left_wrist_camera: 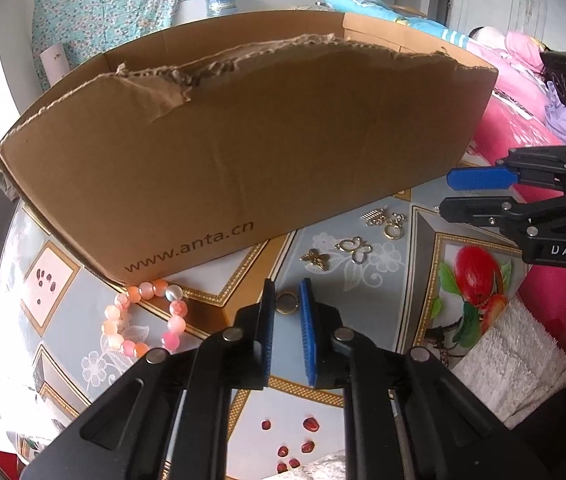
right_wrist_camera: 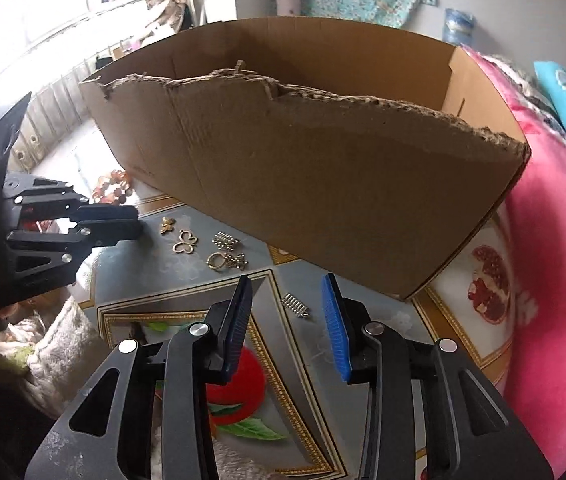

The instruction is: Organize jewelry

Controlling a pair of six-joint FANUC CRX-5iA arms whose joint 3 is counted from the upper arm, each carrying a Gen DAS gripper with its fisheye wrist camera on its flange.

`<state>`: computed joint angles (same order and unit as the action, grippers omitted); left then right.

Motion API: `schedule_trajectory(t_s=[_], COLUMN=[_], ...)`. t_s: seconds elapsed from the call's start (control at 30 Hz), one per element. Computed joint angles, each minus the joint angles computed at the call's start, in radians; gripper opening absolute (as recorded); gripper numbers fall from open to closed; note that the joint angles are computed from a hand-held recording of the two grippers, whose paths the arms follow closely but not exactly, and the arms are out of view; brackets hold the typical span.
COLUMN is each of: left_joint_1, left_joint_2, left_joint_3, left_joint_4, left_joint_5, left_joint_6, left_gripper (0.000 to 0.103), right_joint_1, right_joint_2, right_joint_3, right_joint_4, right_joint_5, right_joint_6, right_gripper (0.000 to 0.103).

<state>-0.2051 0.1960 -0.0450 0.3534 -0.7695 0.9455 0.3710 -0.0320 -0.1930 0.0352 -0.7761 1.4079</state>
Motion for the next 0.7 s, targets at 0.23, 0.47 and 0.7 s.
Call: schedule_trajectory(t_s=[0.23, 0.47, 0.7], left_joint_1=[0.004, 0.011, 0.011], left_joint_2=[-0.002, 0.002, 0.001], left_joint_3=[-0.006, -0.007, -0.008], left_joint_4=[0.014, 0.033, 0.036], left_joint_5=[0.001, -0.005, -0.004], left_joint_6=[0.012, -0.003, -0.003], left_gripper=[0.012, 0.012, 0.012], right_joint_1=[0.032, 0.073, 0.089], right_joint_2=[-0.012, 0.007, 0.012], right_joint_3=[-0.032, -0.051, -0.079], right_joint_4=[0.042, 0.15, 0.214], right_joint_5=[-0.028, 0.013, 0.051], right_joint_6=[-0.157, -0.267, -0.297], right_gripper=[0.025, 0.02, 0.015])
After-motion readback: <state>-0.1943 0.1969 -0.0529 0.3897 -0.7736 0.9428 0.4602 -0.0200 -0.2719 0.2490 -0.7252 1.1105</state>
